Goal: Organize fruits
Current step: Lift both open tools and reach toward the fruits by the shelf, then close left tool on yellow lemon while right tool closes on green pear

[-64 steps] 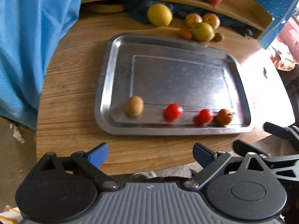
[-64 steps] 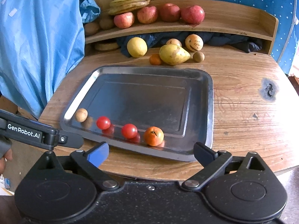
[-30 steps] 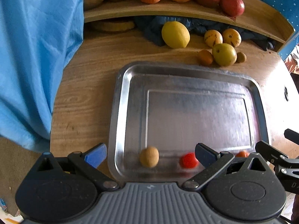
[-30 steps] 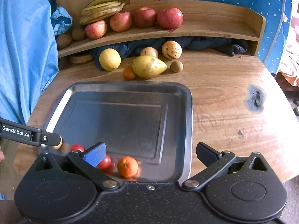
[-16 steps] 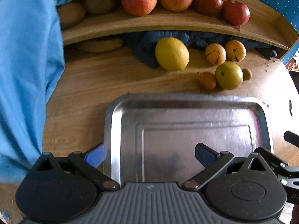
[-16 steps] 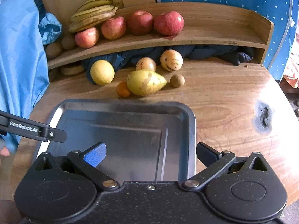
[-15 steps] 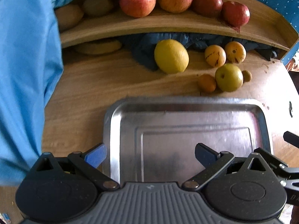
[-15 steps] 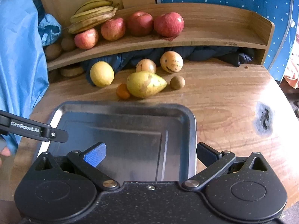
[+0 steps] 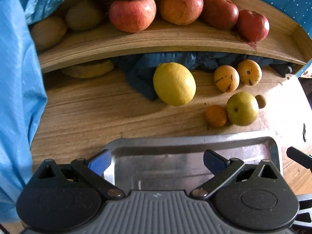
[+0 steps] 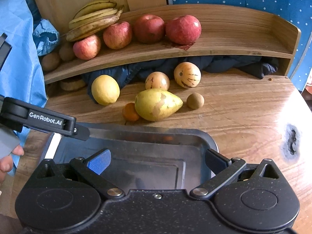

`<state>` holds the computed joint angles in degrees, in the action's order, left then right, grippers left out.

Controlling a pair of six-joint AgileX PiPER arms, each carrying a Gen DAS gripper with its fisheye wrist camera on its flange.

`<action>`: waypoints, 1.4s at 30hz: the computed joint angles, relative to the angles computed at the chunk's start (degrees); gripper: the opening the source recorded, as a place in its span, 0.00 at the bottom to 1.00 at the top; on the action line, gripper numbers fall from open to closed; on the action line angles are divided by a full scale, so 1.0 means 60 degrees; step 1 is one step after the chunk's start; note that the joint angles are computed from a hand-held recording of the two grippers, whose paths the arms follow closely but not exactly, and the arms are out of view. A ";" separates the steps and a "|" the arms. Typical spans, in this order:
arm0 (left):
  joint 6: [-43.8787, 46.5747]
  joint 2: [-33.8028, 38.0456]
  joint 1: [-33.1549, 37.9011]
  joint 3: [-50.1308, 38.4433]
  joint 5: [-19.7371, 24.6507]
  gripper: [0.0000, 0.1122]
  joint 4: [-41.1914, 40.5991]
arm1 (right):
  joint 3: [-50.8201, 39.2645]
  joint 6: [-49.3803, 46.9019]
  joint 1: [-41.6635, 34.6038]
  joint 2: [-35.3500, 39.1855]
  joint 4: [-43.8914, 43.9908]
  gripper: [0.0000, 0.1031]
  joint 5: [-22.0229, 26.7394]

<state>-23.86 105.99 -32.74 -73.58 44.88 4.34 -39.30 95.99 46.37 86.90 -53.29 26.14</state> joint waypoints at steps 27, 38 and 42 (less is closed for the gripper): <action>0.1223 0.1943 0.0832 -0.2553 -0.0105 0.91 -0.1535 | -0.1900 -0.0032 -0.1733 0.2105 -0.0189 0.94 -0.0782; 0.2137 0.2220 0.1131 -0.2785 -0.0146 0.74 -0.2689 | -0.2394 -0.0857 -0.2196 0.2605 0.1006 0.88 -0.1118; 0.2228 0.2222 0.1187 -0.2735 -0.0202 0.67 -0.2870 | -0.2530 -0.1147 -0.2238 0.2701 0.1287 0.84 -0.1061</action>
